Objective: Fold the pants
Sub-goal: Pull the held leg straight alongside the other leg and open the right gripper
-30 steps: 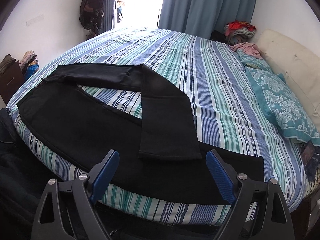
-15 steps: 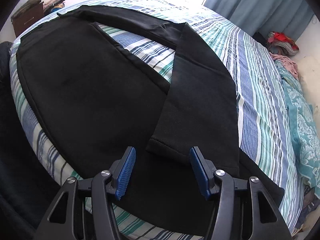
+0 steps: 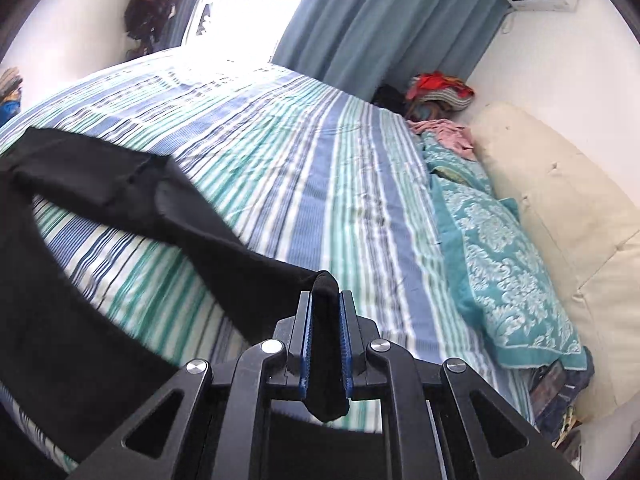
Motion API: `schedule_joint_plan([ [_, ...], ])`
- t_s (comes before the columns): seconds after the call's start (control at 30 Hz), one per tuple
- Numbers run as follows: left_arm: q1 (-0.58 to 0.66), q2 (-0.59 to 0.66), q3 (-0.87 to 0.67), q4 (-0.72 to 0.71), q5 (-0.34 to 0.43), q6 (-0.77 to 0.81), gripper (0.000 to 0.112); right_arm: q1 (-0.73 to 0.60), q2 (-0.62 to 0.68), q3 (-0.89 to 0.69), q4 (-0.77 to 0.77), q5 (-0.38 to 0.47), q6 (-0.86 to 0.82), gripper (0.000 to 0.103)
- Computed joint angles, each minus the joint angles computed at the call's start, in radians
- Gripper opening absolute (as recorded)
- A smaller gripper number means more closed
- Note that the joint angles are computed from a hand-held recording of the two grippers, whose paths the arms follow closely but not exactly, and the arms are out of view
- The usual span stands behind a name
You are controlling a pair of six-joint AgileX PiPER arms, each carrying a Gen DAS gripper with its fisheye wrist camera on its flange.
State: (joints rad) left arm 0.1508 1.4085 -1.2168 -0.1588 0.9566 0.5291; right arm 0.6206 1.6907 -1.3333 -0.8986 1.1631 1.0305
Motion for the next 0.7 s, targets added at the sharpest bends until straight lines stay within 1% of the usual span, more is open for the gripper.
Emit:
schedule_joint_plan([
  [0.1, -0.046, 0.019, -0.016, 0.031, -0.018, -0.042, 0.102, -0.188, 0.08, -0.16, -0.012, -0.034, -0.156, 0.013],
  [0.23, -0.106, 0.065, -0.044, 0.069, -0.03, -0.102, 0.102, -0.382, 0.273, -0.469, 0.028, -0.05, -0.351, 0.012],
  [0.33, -0.153, 0.112, -0.067, 0.101, -0.032, -0.147, 0.102, -0.467, 0.439, -0.707, 0.068, -0.026, -0.476, 0.012],
  [0.43, -0.203, 0.161, -0.085, 0.145, -0.044, -0.199, 0.102, -0.52, 0.586, -0.877, 0.092, -0.012, -0.557, 0.013],
  [0.47, -0.219, 0.178, -0.092, 0.159, -0.046, -0.217, 0.102, -0.535, 0.615, -0.886, 0.098, -0.021, -0.557, 0.012],
  [0.53, -0.243, 0.219, -0.111, 0.179, -0.048, -0.248, 0.102, -0.564, 0.697, -0.956, 0.115, -0.013, -0.577, 0.012],
  [0.67, -0.281, 0.305, -0.169, 0.201, -0.057, -0.285, 0.102, -0.603, 0.779, -0.952, 0.12, -0.025, -0.516, 0.014],
  [0.7, -0.285, 0.333, -0.198, 0.2, -0.063, -0.291, 0.102, -0.61, 0.816, -0.985, 0.122, 0.006, -0.503, 0.016],
])
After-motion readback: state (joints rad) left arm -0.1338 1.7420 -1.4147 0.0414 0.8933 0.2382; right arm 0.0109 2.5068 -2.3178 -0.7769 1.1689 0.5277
